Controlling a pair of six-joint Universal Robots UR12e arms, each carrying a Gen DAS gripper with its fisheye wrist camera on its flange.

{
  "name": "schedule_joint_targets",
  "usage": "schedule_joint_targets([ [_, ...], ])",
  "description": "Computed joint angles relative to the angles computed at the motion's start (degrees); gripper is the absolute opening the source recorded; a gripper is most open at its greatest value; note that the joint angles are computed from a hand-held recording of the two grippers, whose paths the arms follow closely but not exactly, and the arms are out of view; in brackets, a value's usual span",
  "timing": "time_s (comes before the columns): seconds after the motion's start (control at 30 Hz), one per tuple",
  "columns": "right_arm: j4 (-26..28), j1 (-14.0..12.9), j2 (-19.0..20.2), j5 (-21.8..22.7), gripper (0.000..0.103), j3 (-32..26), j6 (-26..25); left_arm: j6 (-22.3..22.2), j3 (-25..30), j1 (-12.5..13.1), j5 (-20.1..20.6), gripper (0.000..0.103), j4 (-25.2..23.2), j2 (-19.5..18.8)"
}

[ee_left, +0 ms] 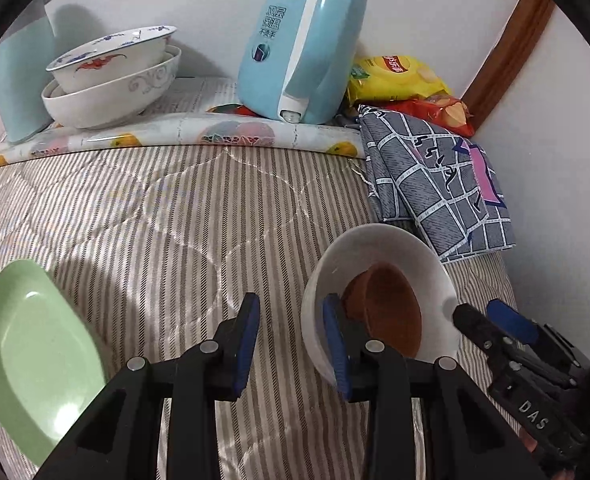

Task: Organize plates and bowls
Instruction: 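Grip the white bowl rim with the right tool while the left tool grips it too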

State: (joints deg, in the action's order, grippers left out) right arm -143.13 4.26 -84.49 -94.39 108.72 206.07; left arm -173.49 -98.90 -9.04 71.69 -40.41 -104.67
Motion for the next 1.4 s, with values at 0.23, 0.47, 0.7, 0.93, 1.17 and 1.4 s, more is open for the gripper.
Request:
schedule_joint_targets([
  [0.23, 3.5, -0.4, 2.0, 1.7, 0.037, -1.4, 0.1, 1.0, 1.4, -1.0, 2.5, 0.032, -1.6, -1.4],
  [0.47, 5.3, 0.3, 3.4, 0.1, 0.031, -2.8, 0.2, 1.6, 2.5, -1.7, 4.2, 0.032, -3.2, -2.5],
  [0.7, 4.9, 0.3, 4.0, 0.1, 0.031, -2.9, 0.4, 1.9, 3.3, -1.7, 3.7, 0.032, -5.0, -3.3],
  [0.93, 1.9, -0.1, 3.8, 1.5, 0.031, -1.7, 1.8, 1.7, 3.4, -1.4, 2.1, 0.029, -5.3, -3.5],
  [1.17, 2.1, -0.6, 3.7, 2.8, 0.032, -1.5, 1.4, 1.0, 2.8, -1.2, 1.1, 0.027, -4.0, -3.5],
  [1.4, 3.4, -1.2, 3.9, 4.6, 0.032, -2.0, 2.2, 1.5, 2.3, -1.4, 0.4, 0.013, -2.9, -3.3],
])
